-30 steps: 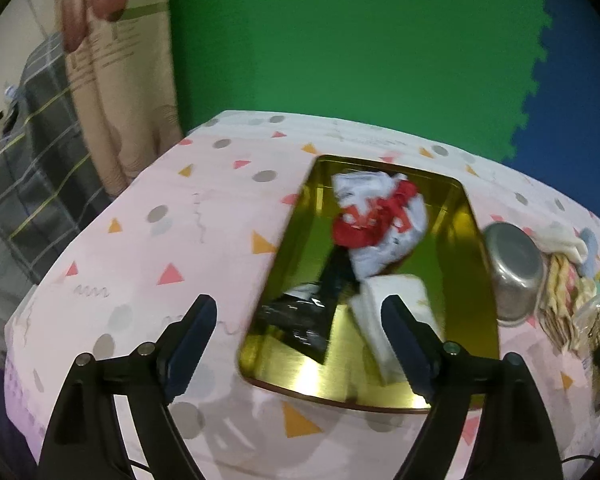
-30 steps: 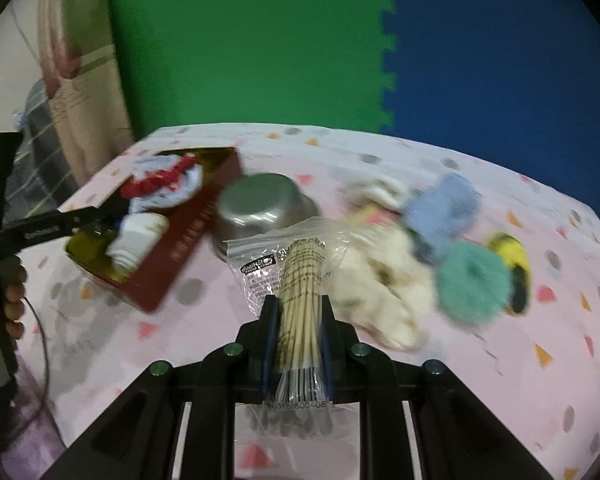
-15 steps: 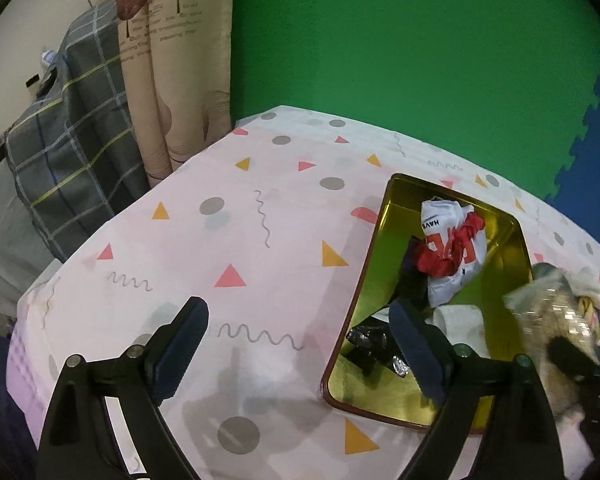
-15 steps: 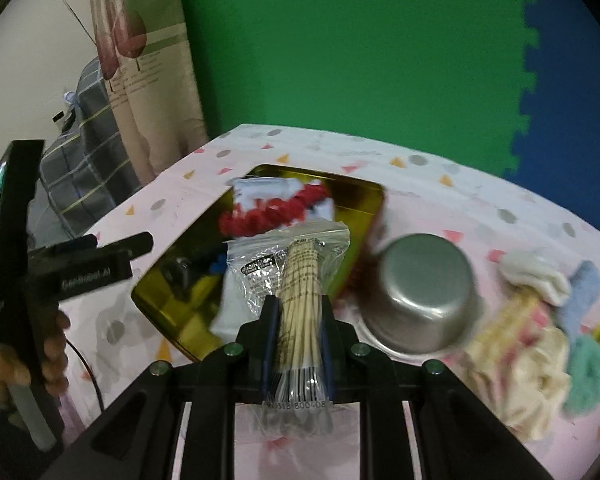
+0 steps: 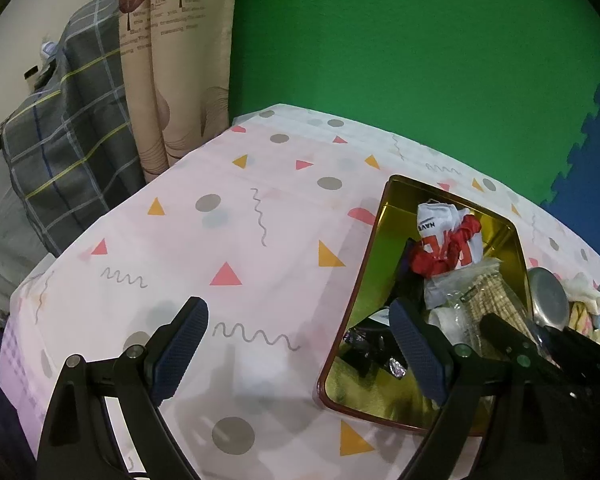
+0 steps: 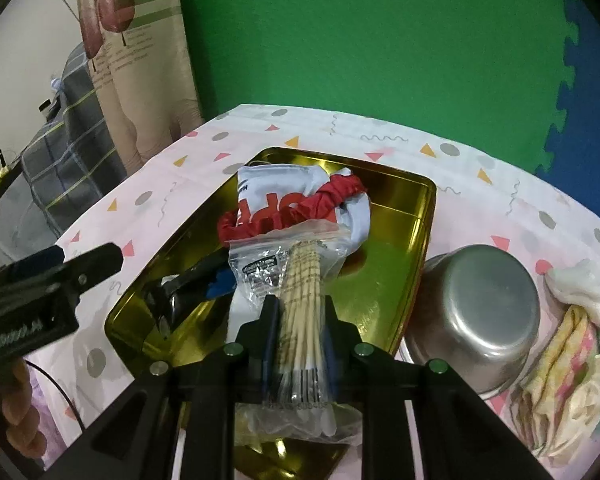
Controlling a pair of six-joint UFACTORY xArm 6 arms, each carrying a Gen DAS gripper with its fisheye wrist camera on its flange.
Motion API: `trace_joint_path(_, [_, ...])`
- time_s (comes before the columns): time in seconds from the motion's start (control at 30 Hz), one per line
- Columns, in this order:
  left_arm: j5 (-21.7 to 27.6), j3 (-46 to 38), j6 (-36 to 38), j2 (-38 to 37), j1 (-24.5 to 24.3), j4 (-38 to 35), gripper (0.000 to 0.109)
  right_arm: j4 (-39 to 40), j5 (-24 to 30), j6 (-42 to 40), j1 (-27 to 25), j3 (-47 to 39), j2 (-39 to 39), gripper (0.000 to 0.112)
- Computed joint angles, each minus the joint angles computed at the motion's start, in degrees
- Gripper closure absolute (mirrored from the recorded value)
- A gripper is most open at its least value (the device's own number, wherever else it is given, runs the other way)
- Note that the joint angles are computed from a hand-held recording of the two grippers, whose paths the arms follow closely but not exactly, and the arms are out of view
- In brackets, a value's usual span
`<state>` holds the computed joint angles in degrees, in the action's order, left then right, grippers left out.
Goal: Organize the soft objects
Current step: 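Carry the cotton swab pack into the gold tin tray and open the right tool, then grasp the green fluffy scrunchie with the right tool while the left tool moves to the pile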
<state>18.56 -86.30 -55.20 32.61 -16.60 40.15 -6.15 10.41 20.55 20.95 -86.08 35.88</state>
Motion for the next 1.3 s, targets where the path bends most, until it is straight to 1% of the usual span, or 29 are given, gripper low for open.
trace_joint_path(0.03, [0.0,0.0,0.0,0.0,0.0,0.0,0.018,1.0,0.2,-0.7,0.0,-0.4,0.3,0.089])
trace_joint_path(0.07, [-0.1,0.0,0.1,0.0,-0.1,-0.1,0.018,1.2,0.7,-0.7,0.0,-0.8,0.5,0.085])
trace_joint_path(0.13, [0.0,-0.1,0.4,0.1,-0.3,-0.1,0.018,-1.6,1.3,1.5,-0.2,-0.9,0.4,0.078])
trace_joint_path(0.17, [0.0,-0.1,0.4,0.1,-0.4,0.1,0.018,-2.5,1.2,2.2,-0.3,-0.8,0.3,0.077])
trace_joint_path(0.33, [-0.2,-0.3,0.4,0.3,-0.6,0.3,0.018,-5.3,0.6,4.5,-0.6,0.8,-1.1,0.075])
trace_joint_path(0.4, [-0.2,-0.4,0.9,0.4,-0.8,0.1,0.018,-7.0,0.2,5.7,-0.8,1.8,-1.9,0.071])
trace_joint_path(0.43, [-0.2,-0.4,0.8,0.4,-0.8,0.2,0.018,-8.2,0.1,6.7,-0.9,2.4,-2.4,0.067])
trace_joint_path(0.47, [-0.3,-0.3,0.5,0.4,-0.9,0.7,0.018,-8.4,-0.2,7.0,-0.9,2.9,-2.8,0.066])
trace_joint_path(0.53, [-0.3,-0.2,0.6,0.3,-1.1,0.9,0.018,-8.1,-1.0,7.0,-1.1,4.4,-3.9,0.065])
trace_joint_path(0.7, [0.0,-0.6,0.8,0.6,-1.6,1.7,0.018,-14.0,-2.6,12.0,-2.0,8.4,-7.0,0.065])
trace_joint_path(0.87, [0.4,-1.0,0.9,0.9,-2.3,3.1,0.018,-17.3,-4.0,16.1,-3.5,13.2,-11.0,0.065])
trace_joint_path(1.0, [0.3,-1.0,0.7,0.8,-2.7,4.5,0.018,-22.6,-5.2,21.5,-5.4,17.1,-14.3,0.065])
trace_joint_path(1.07, [0.4,-1.0,0.4,0.8,-3.0,5.5,0.018,-26.6,-5.9,25.3,-6.8,19.4,-16.4,0.065])
trace_joint_path(1.17, [0.4,-1.1,1.0,1.0,-3.3,5.5,0.018,-37.0,-5.4,34.4,-9.5,22.8,-19.8,0.065])
trace_joint_path(1.3, [0.6,-1.3,0.9,1.0,-3.7,6.8,0.018,-44.3,-4.6,41.3,-13.7,28.0,-24.1,0.065])
